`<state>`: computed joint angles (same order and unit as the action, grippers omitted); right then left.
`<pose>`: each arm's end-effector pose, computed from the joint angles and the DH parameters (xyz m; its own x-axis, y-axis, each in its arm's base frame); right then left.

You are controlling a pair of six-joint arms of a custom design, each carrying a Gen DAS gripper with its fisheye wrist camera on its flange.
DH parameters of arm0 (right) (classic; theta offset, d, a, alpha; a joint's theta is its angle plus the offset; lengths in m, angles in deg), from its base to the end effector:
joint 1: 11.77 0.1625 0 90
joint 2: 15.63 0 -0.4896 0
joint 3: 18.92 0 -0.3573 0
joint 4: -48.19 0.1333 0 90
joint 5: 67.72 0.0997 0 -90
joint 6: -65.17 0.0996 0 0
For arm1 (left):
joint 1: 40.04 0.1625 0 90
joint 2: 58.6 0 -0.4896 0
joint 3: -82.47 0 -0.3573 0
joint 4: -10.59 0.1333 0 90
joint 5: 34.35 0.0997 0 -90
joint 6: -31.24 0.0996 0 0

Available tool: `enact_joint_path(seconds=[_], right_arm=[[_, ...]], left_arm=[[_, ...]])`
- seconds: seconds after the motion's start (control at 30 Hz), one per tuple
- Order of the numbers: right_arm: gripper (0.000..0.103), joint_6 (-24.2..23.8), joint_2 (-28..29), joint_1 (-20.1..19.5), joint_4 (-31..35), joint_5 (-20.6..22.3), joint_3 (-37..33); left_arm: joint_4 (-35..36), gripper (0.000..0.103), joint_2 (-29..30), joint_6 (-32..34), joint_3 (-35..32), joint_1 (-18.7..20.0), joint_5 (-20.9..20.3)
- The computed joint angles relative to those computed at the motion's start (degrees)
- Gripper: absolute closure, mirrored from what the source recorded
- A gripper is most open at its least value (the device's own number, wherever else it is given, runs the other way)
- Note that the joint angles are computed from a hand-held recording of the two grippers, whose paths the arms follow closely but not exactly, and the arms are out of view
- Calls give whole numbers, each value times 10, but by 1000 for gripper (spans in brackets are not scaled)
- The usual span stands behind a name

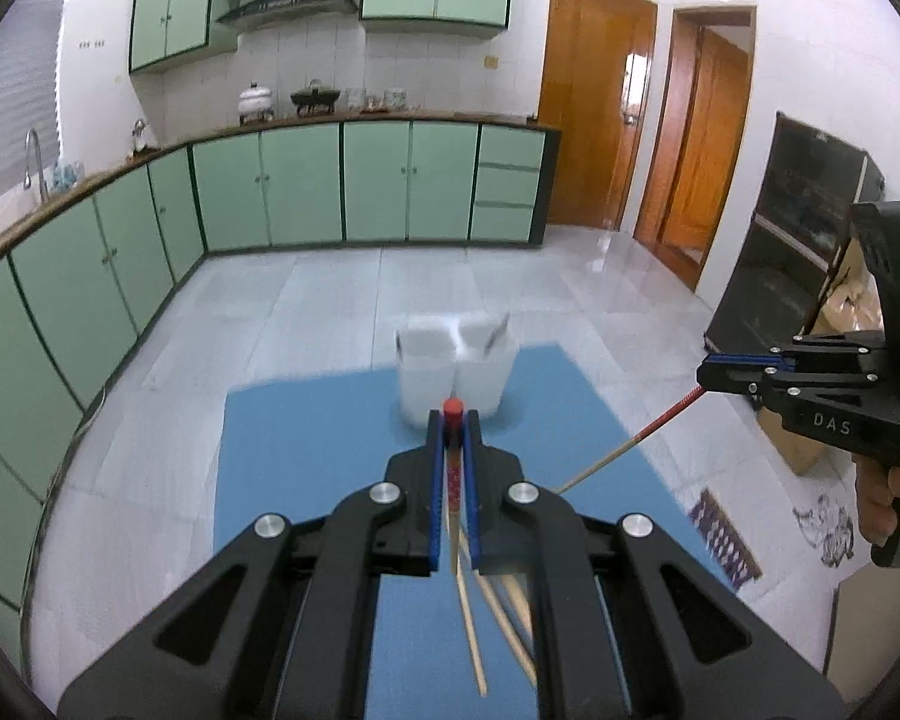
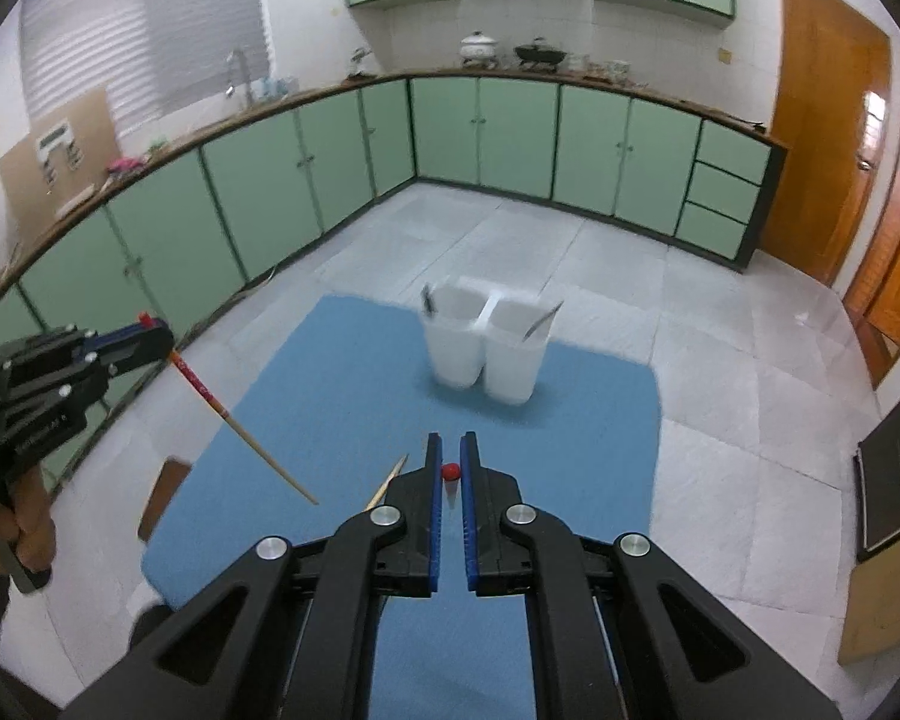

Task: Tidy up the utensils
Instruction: 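Carry the chopstick into the white holder while the left tool inserts its chopstick, then open both tools, release the chopsticks, and return over the table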

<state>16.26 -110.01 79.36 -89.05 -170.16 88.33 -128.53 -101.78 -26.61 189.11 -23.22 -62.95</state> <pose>0.1207 -0.4458 0.5471 -0.6310 -0.5547 0.5423 -0.7483 0.6195 -0.2370 -0.5118 -0.3853 0.1070 -0.7481 0.0400 -0.6623 0.5525 0.5904 -0.5884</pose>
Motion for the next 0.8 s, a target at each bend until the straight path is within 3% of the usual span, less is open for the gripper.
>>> enact_joint_path(seconds=[0.23,0.47,0.6,0.8], right_arm=[[97,83,88,53,-14,-22,-123],[97,101,167,51,-64,-21,-173],[97,94,209,33,-85,-37,-183],[97,92,248,6,-90,-44,-186]], left_arm=[[-89,98,47,153,-114,47,73],[-220,98,127,302,-221,108,104],[-246,98,159,336,-254,142,91],[-247,97,174,311,-243,179,61]])
